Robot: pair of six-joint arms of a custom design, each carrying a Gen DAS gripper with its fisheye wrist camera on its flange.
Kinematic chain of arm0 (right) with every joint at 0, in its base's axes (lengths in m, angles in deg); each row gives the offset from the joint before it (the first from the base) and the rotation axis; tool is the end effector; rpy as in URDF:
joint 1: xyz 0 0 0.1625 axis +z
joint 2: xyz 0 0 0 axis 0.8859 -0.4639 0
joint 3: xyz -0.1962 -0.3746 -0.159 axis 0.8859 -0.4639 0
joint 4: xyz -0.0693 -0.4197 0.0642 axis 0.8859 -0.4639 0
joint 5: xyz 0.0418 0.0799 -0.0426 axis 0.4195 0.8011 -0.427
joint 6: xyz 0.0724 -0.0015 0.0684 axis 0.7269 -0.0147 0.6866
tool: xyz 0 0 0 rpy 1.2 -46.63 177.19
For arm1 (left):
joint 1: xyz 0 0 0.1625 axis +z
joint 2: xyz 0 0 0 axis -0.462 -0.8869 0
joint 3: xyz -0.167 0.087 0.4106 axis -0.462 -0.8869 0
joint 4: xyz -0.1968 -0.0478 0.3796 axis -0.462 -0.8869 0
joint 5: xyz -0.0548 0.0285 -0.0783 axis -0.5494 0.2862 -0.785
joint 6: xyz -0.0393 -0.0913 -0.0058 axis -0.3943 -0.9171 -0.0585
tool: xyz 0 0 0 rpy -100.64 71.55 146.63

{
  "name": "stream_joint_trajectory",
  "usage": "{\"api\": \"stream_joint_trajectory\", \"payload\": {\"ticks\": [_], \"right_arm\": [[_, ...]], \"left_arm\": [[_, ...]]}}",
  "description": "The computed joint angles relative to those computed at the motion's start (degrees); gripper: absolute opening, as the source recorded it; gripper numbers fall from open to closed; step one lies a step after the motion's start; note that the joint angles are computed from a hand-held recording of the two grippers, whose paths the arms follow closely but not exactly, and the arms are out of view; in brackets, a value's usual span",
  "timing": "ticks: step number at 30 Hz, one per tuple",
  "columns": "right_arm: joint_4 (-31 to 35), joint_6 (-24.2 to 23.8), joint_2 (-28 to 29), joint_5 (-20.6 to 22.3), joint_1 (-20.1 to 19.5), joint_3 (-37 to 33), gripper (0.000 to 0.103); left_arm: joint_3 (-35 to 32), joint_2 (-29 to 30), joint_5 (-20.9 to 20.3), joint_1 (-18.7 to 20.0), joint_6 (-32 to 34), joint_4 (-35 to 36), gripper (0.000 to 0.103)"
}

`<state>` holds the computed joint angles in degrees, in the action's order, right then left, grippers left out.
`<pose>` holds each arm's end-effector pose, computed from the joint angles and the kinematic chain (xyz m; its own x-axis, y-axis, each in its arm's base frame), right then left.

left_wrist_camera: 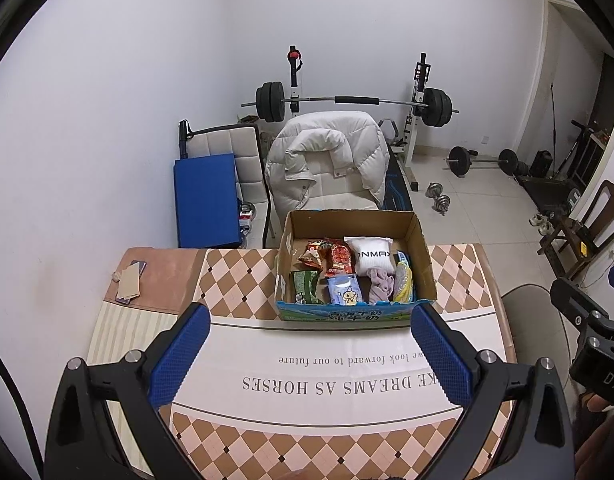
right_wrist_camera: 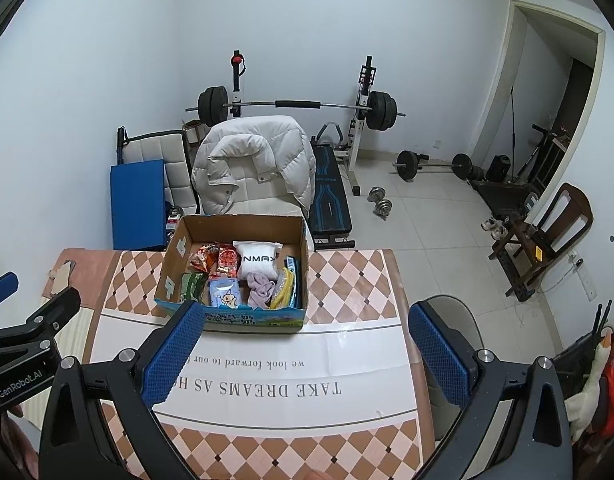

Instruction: Organize soft objects

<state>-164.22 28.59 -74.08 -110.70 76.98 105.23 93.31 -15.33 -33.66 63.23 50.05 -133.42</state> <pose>0.5780 -0.4443 0.3032 -0.6120 0.3249 0.7210 -0.3525 0.7041 -0.6165 -0.3477 -0.5094 0.4821 -0.6607 0.2547 -0.7061 0.6222 0.7121 -0.3254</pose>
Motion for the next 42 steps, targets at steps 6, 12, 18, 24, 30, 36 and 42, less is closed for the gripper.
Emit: {"api": "stream_joint_trajectory", "payload": {"ticks": [6,12,18,24,30,36,42], "right_arm": [[-0.5,-0.5,0.0,0.2,-0.1,0.1,0.103],[-0.9,-0.8,0.0,0.0,0.0,0.2,0.103],[-1.1,-1.1,0.0,0.2,0.0,0.2,0.103],[-0.7,-0.6,-0.1,0.1,0.0,0.3,0.103],[-1.1,-1.1,0.0,0.1,0.1,0.2,0.103],[-1.1,-1.0,0.0,0.1,0.1,0.2,0.103],[-0.6,-0.9,0.6,0.4,0.0,-0.7,0.103]], "left_arm": [[-0.1,0.0,-0.1,0.1,0.5,-0.3,0.103],[-0.2,0.2,0.5,0.0,0.2,-0.4,0.103],[-0.3,0.3,0.6,-0.2,-0.3,-0.1,0.103],[-0.8,0.7,0.7,-0.1,0.1,-0.3,0.103],[-0.9,0.7,0.9,-0.2,-0.2,0.0,0.103],[-0.8,0.7,0.8,-0.2,0.0,-0.2,0.103],[-0.9,0.7,0.9,-0.3,-0.1,0.2,0.103]]}}
